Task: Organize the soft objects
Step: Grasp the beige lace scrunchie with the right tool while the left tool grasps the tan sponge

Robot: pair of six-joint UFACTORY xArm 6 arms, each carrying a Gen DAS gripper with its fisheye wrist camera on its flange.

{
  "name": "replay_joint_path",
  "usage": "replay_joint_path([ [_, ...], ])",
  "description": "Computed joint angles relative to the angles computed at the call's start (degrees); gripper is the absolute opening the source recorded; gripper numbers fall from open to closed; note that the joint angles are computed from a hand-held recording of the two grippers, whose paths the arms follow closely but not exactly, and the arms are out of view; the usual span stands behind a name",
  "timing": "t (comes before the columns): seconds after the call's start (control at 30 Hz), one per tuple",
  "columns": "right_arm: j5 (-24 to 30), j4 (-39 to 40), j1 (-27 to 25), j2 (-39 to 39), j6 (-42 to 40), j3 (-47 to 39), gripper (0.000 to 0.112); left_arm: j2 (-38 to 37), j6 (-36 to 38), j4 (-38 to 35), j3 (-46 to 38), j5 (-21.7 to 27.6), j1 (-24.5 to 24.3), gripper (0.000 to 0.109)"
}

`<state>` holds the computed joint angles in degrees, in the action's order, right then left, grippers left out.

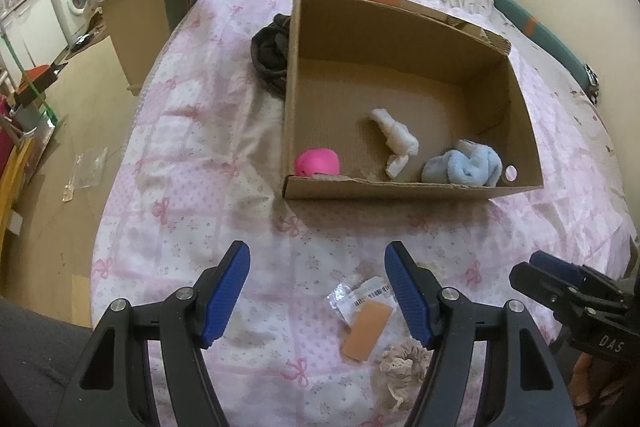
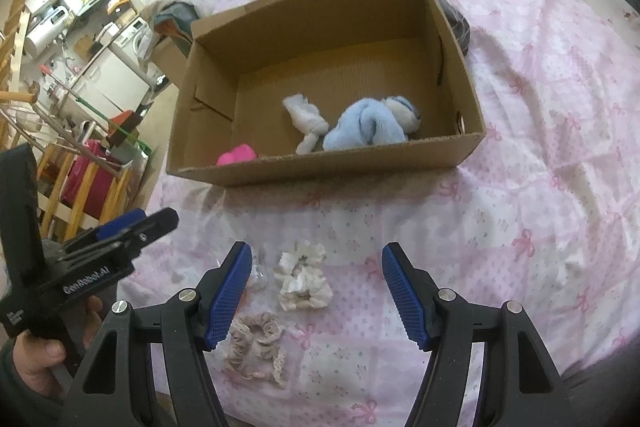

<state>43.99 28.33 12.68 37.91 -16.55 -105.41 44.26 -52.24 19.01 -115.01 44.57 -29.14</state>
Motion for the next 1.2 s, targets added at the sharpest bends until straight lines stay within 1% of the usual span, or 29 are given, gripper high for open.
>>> replay_joint_path([
  [0.23, 3.2, 1.2, -1.3, 2.4, 3.0, -2.9, 0.072, -0.9, -3.7, -1.6, 2.1, 0.0, 1.4, 0.067],
  [0.37, 6.2, -0.2, -1.5, 4.3, 5.0, -5.4, 0.072, -0.2, -2.6, -3.8, 1.3, 0.8, 1.6, 0.067],
  [0.4, 8.0, -0.5, -1.4, 5.1, 5.2, -6.6, 0.072, 0.0, -2.4, -3.9, 0.9, 1.1, 1.6, 0.067],
  [0.5, 16.3, 1.8, -1.1, 8.1, 2.6, -11.3, 0.072, 0.4, -2.0, -4.3, 0.4, 1.2, 1.5, 0.067],
  [0.6, 22.9, 0.4, 0.8, 10.2, -0.8, -14.1, 0.072, 1.1, -0.8, -5.6, -0.6, 1.7, 1.4, 0.067],
  [0.67, 25.8, -0.2, 2.1, 10.9, -3.0, -14.9, 0.072, 1.8, 0.2, -6.4, -1.6, 2.5, 1.4, 0.067],
  [0.7, 26.4, -0.7, 2.8, 11.0, -3.8, -14.7, 0.072, 1.9, 0.8, -6.9, -1.8, 2.8, 1.3, 0.067],
  [0.77, 26.3, -2.3, 4.2, 10.6, -5.2, -13.5, 0.072, 2.4, 2.3, -8.2, -2.3, 3.4, 1.3, 0.067],
  [0.83, 24.5, -4.1, 5.3, 10.0, -5.7, -11.9, 0.071, 3.0, 4.1, -9.8, -3.1, 4.3, 1.2, 0.067],
  [0.9, 21.9, -5.5, 5.9, 9.2, -6.1, -10.0, 0.053, 3.4, 5.7, -11.1, -3.6, 4.8, 1.1, 0.067],
  [0.93, 21.9, -5.7, 6.0, 9.3, -5.9, -10.2, 0.037, 3.7, 6.4, -11.7, -4.0, 5.1, 1.1, 0.066],
  [0.97, 22.4, -5.4, 5.8, 9.7, -5.7, -10.9, 0.031, 4.2, 7.7, -12.8, -4.6, 5.4, 1.0, 0.063],
  [1.0, 22.4, -4.6, 5.5, 9.6, -5.7, -10.8, 0.029, 4.8, 9.3, -14.0, -5.5, 6.0, 0.8, 0.061],
  [1.03, 22.2, -3.8, 5.1, 9.2, -5.7, -10.4, 0.024, 5.2, 10.3, -14.9, -6.2, 6.4, 0.8, 0.054],
  [1.07, 22.2, -3.4, 4.7, 9.0, -5.9, -10.4, 0.023, 5.6, 11.9, -16.1, -6.7, 6.7, 0.6, 0.048],
  [1.13, 20.1, -2.1, 4.3, 7.0, -6.5, -8.0, 0.022, 6.6, 14.6, -18.5, -8.1, 7.8, 0.3, 0.048],
  [1.2, 17.5, -1.3, 3.8, 5.1, -5.8, -5.5, 0.022, 8.6, 18.1, -21.6, -10.8, 10.2, 0.1, 0.048],
])
